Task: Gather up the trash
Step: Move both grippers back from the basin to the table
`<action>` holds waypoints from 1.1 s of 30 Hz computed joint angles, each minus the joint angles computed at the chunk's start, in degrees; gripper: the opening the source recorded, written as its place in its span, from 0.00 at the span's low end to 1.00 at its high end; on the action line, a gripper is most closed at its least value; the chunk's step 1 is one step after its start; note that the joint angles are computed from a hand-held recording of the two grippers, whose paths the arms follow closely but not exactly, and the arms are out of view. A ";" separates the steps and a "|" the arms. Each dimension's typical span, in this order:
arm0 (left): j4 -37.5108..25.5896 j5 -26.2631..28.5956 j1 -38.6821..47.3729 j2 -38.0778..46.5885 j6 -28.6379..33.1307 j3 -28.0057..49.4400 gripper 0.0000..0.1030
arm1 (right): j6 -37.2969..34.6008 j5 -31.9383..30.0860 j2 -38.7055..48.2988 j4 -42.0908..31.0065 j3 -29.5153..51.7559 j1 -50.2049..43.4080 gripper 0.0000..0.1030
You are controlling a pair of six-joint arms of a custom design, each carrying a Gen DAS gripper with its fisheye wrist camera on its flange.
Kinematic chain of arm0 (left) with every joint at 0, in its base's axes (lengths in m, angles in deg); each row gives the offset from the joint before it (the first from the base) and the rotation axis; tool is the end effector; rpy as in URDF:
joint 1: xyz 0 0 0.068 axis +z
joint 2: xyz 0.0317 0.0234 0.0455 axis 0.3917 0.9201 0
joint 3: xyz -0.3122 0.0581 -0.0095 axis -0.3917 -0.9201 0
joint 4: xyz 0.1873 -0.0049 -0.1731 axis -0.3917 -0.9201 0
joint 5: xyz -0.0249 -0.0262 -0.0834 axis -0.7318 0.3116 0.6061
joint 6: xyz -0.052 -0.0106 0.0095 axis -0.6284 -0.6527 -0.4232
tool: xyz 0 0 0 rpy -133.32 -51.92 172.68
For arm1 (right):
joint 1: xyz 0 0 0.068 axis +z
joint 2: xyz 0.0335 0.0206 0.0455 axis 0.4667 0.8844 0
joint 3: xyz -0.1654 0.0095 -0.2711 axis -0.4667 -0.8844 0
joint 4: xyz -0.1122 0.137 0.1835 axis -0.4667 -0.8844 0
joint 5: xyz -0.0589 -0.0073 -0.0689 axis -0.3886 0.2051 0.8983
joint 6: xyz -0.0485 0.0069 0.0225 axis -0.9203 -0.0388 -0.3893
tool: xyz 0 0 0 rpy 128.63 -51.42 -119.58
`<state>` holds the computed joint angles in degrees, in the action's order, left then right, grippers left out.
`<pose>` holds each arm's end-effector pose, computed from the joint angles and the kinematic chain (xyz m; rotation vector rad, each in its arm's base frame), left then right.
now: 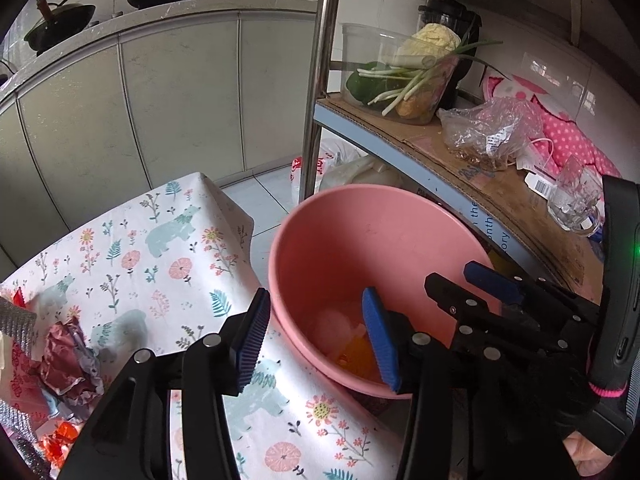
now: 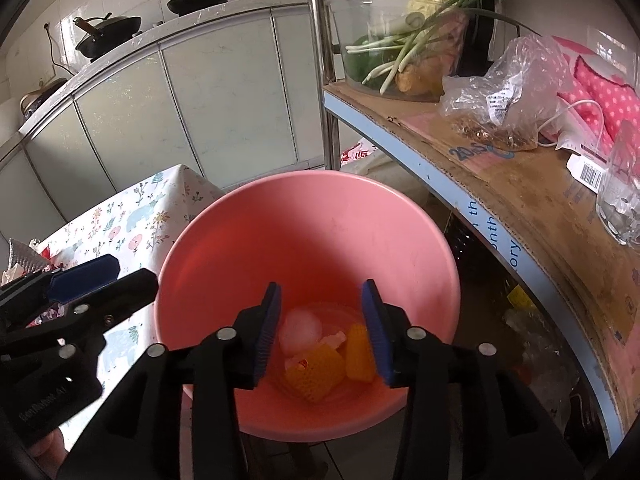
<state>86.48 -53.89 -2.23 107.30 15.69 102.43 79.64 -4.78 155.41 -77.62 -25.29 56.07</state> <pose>0.3051 -0.1467 0.1467 0.5021 2.3354 -0.3150 0.2449 0.1158 0.1528 0.3030 2.3679 0.0164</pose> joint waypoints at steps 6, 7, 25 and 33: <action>-0.13 0.62 1.99 -4.34 0.29 -2.88 0.46 | -0.33 -0.16 -2.84 0.13 -1.17 0.78 0.45; -0.38 0.83 2.51 -5.33 0.23 -3.44 0.46 | -0.43 -0.13 -3.31 0.04 -1.26 0.97 0.45; -9.75 9.09 21.74 -30.33 8.60 -15.45 0.47 | 0.68 3.59 -9.73 -6.73 2.31 11.02 0.45; -17.46 19.17 41.62 -40.25 18.15 -18.99 0.56 | 2.35 4.03 -7.22 -7.82 5.92 18.46 0.45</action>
